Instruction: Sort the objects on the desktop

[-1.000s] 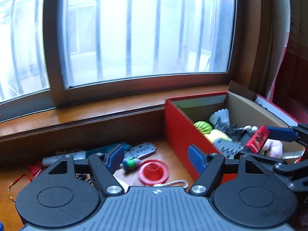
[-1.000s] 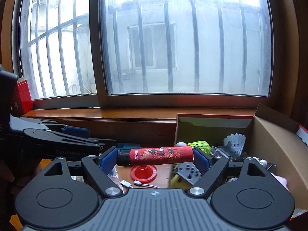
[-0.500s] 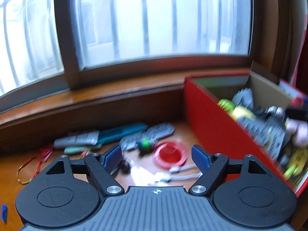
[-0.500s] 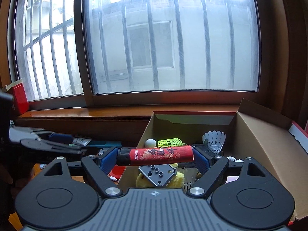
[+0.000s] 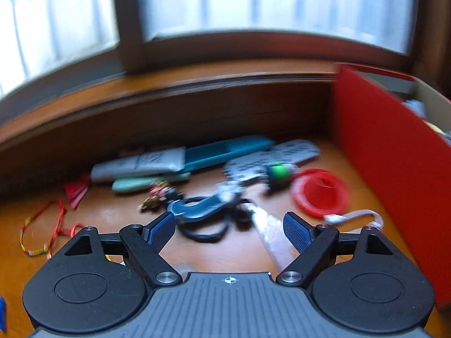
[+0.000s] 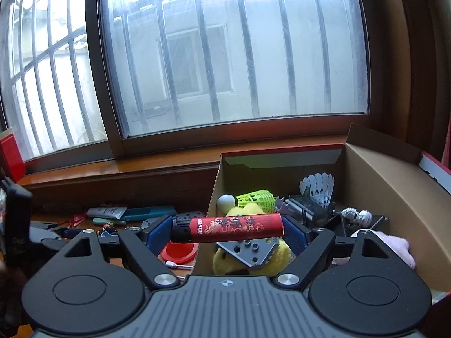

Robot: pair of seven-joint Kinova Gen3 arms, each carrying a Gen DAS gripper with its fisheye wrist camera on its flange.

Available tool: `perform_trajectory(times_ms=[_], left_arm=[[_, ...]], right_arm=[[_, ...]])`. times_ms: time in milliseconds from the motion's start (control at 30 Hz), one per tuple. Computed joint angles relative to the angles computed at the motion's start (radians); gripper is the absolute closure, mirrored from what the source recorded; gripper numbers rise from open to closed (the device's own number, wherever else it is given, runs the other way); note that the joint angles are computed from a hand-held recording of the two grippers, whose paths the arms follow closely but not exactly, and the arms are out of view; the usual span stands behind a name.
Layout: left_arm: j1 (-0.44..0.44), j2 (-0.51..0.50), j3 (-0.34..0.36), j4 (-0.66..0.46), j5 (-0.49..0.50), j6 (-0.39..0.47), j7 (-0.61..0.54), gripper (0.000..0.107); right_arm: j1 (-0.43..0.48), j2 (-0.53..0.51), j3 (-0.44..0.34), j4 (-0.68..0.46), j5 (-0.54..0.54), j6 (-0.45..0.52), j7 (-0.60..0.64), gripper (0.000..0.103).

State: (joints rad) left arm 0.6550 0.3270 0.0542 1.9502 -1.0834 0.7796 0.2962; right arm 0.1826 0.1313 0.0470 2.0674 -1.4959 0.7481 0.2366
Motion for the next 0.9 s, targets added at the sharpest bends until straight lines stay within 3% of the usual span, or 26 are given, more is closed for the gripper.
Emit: perform_trajectory(times_ms=[200, 367, 467, 600, 900], left_arm=[[-0.032, 0.04, -0.048, 0.006, -0.032, -0.076, 0.093, 0.02], [-0.009, 0.084, -0.07, -0.012, -0.07, -0.058, 0.132, 0.019], [0.004, 0.098, -0.077, -0.013, -0.093, -0.039, 0.159, 0.021], [0.008, 0.087, -0.076, 0.006, -0.127, -0.034, 0.209, 0.042], [-0.001, 0.048, -0.033, 0.043, -0.195, -0.01, 0.276, 0.046]], right_arm=[[-0.061, -0.063, -0.016, 0.058, -0.043, -0.157, -0.018, 0.019], [-0.108, -0.081, -0.024, 0.066, -0.032, -0.261, -0.076, 0.019], [-0.127, -0.078, -0.03, 0.059, 0.001, -0.289, -0.108, 0.019], [-0.141, -0.071, -0.039, 0.048, 0.035, -0.305, -0.134, 0.019], [-0.132, -0.052, -0.048, 0.033, 0.055, -0.289, -0.145, 0.019]])
